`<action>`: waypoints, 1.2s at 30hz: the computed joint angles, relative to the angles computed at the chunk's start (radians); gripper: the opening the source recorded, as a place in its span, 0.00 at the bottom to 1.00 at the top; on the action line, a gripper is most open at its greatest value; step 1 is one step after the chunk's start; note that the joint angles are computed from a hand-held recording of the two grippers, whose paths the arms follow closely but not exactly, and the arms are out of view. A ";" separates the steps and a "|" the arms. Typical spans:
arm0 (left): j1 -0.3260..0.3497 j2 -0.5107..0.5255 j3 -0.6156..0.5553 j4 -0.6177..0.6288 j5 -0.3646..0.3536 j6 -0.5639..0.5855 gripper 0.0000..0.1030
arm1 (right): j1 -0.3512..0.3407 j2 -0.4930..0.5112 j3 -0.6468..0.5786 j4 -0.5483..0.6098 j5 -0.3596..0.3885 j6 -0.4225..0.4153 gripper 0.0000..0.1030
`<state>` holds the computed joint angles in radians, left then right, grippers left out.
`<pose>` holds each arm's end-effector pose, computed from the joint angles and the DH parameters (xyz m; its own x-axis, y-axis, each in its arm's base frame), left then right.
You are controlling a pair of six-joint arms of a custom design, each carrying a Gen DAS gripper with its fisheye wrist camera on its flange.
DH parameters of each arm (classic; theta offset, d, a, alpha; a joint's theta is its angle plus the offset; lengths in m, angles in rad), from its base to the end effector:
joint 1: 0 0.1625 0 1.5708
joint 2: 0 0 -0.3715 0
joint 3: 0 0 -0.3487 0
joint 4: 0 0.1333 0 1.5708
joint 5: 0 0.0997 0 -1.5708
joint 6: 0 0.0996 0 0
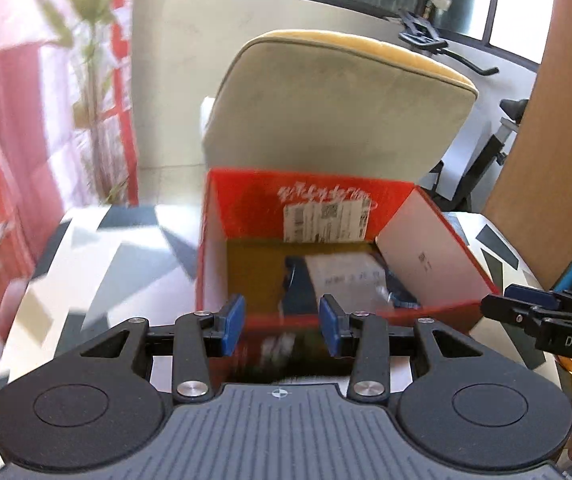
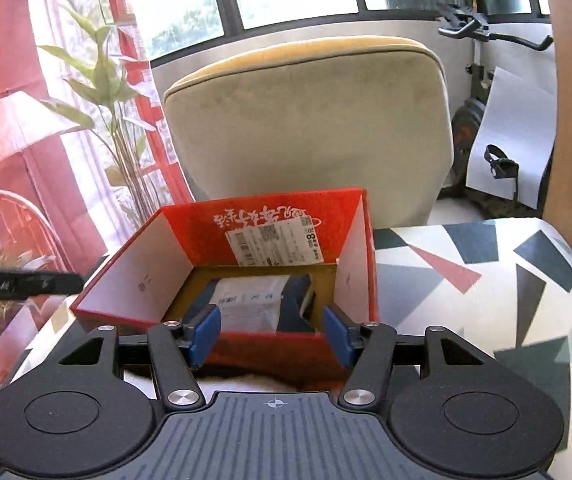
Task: Organize soft objects
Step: 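Grasp the white fluffy fur piece with the left gripper while the right gripper grasps it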
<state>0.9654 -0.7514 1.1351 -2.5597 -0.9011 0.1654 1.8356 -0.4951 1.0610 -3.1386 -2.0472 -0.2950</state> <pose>-0.2500 -0.7041 0.2781 -0.7571 0.2650 -0.5972 0.6009 0.6414 -0.4771 0.2807 -0.7004 0.1884 -0.8764 -0.0169 0.4813 -0.4137 0.5383 -0.7343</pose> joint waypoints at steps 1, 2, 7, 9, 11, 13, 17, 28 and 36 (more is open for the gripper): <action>-0.001 -0.019 0.039 -0.016 0.008 -0.018 0.42 | 0.000 -0.011 0.026 -0.012 0.004 -0.001 0.52; -0.003 -0.041 0.076 -0.023 0.019 -0.046 0.42 | 0.000 -0.021 0.052 -0.023 0.007 -0.005 0.52; 0.003 -0.088 0.181 -0.035 0.047 -0.157 0.42 | 0.004 -0.035 0.134 -0.066 -0.007 -0.017 0.52; 0.003 -0.088 0.191 -0.015 0.064 -0.178 0.42 | 0.003 -0.028 0.136 -0.063 -0.026 -0.019 0.52; 0.008 -0.082 0.186 0.014 0.059 -0.204 0.42 | -0.001 -0.024 0.134 -0.045 -0.032 -0.008 0.52; 0.011 -0.073 0.186 0.018 0.056 -0.215 0.43 | -0.005 -0.025 0.138 -0.029 -0.024 0.001 0.52; 0.017 -0.067 0.192 0.034 0.051 -0.227 0.48 | -0.008 -0.026 0.143 0.001 -0.022 0.001 0.52; 0.037 -0.022 0.161 0.046 0.076 -0.245 0.51 | -0.035 0.019 0.065 0.124 -0.064 0.049 0.38; 0.048 0.002 0.136 0.089 0.082 -0.271 0.51 | -0.048 0.033 0.050 0.165 -0.035 0.038 0.31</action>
<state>1.0130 -0.7491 1.2715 -2.4705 -0.8190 -0.1053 1.7879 -0.4619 1.1107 -2.9737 -2.0823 -0.2570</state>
